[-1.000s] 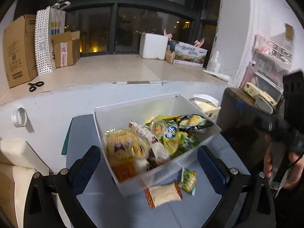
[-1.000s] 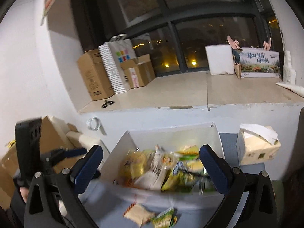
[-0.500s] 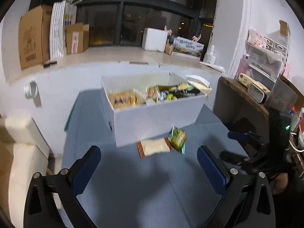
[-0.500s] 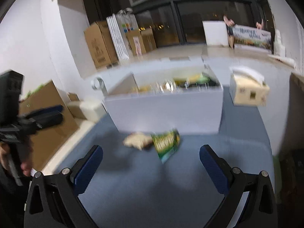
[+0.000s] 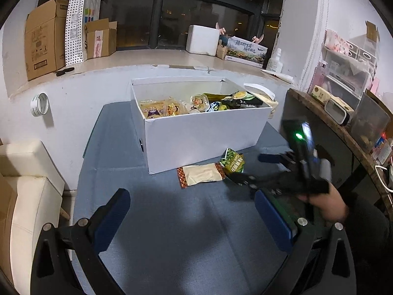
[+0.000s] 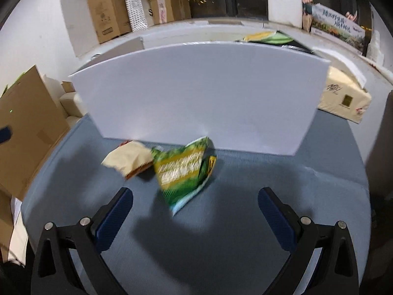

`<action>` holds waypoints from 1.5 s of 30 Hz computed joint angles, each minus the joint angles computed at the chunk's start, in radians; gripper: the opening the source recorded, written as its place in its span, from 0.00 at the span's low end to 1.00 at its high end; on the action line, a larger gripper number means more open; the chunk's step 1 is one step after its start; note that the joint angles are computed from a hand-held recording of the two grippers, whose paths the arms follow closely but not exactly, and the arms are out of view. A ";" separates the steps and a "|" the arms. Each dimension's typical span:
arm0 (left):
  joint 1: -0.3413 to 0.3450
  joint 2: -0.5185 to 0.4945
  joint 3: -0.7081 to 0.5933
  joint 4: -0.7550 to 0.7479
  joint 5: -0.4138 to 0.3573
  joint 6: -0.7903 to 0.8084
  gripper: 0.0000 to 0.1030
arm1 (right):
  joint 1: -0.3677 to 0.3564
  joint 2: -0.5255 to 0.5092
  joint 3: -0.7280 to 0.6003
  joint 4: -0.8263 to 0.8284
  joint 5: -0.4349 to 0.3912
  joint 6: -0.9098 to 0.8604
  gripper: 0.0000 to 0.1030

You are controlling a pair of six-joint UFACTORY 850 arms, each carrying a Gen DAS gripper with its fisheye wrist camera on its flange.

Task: Organize snacks
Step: 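Grasp the green pea snack bag with the right gripper while the left gripper grasps the cream wrapped bread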

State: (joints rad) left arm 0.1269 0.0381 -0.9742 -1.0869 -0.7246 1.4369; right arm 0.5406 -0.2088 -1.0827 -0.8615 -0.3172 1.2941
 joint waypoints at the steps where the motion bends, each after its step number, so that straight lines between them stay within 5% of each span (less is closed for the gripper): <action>1: -0.002 0.001 0.001 0.006 0.003 -0.002 1.00 | -0.009 -0.015 -0.015 0.035 0.009 -0.034 1.00; 6: -0.010 0.002 0.003 0.008 0.003 0.000 1.00 | -0.017 -0.068 -0.069 0.086 -0.003 -0.126 1.00; 12: -0.020 -0.001 0.006 0.020 0.015 -0.011 1.00 | -0.025 -0.075 -0.073 0.127 0.003 -0.152 0.53; 19: -0.031 -0.025 -0.004 0.045 0.025 -0.035 1.00 | -0.014 -0.019 -0.003 0.035 0.048 -0.034 0.50; 23: -0.041 -0.055 -0.017 0.061 -0.001 -0.057 1.00 | 0.015 0.071 0.085 -0.164 0.047 0.205 0.50; 33: -0.188 -0.221 -0.113 0.228 0.161 -0.089 1.00 | 0.075 0.305 0.266 -0.402 0.013 0.529 0.50; 41: -0.232 -0.370 -0.253 0.383 0.119 -0.234 1.00 | 0.058 0.280 0.250 -0.449 0.013 0.613 0.50; 43: -0.231 -0.381 -0.262 0.375 0.113 -0.237 0.94 | 0.057 0.278 0.252 -0.453 0.010 0.621 0.50; 45: -0.229 -0.371 -0.249 0.346 0.136 -0.209 0.71 | 0.057 0.275 0.252 -0.454 0.016 0.620 0.50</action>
